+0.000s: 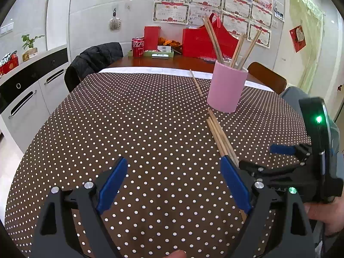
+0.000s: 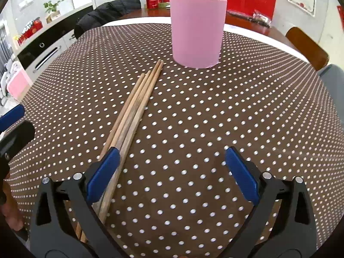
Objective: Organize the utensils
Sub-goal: 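Move both grippers back down over the remaining chopstick pile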
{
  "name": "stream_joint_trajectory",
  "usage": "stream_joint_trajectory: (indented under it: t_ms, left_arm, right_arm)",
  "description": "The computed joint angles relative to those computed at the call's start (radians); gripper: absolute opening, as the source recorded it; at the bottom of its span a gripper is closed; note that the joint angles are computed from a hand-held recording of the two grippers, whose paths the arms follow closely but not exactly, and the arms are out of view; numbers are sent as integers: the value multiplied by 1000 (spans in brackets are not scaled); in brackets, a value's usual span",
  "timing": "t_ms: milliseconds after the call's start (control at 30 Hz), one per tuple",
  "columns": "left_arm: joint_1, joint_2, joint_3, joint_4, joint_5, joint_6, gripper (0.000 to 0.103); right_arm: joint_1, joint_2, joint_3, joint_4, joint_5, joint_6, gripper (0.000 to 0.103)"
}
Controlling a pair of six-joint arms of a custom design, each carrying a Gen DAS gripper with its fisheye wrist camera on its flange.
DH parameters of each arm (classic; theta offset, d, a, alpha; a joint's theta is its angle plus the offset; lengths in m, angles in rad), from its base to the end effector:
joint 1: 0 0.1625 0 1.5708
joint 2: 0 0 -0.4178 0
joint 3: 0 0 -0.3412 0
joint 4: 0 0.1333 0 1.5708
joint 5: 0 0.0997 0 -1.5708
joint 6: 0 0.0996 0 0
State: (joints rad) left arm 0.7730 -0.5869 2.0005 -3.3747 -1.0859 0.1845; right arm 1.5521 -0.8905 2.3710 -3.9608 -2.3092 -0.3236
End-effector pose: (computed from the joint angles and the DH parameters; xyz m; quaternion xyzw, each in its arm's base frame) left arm -0.2518 -0.4967 0.0133 0.4081 0.8617 -0.2506 0.1677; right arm 0.0585 -0.4141 0.1809 -0.0294 -0.8522 0.3484 0.3892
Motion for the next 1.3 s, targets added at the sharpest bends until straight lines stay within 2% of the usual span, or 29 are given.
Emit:
stream_joint_trajectory:
  t_ms: [167,600,800,1033,1133,1167,1300]
  left_arm:
    - [-1,9,-10,18,3,-14,87]
    - [-10,21,-38,72,22,-33,87]
    - [-8,26,-48,104,22,-44,87]
    - [-34,80,-130,255,21,-24,87]
    - [-35,112,-177,338,43,-60,87]
    - [-28,110,-185,352,23,-73,87]
    - [-29,122,-203,360,48,-82,87]
  right_arm:
    - [14,-5,-32,50,-32,-3,97]
    - [0,-18,-86,153,-37,-11,96]
    - [-17,-13,-67,86,-16,-25,96]
    - [-68,-74,35,1,21,-38,96]
    - [-78,-83,53,-14,40,-46,96]
    - [-80,-87,56,-16,45,-48,96]
    - [-84,-85,61,-25,51,-51,96]
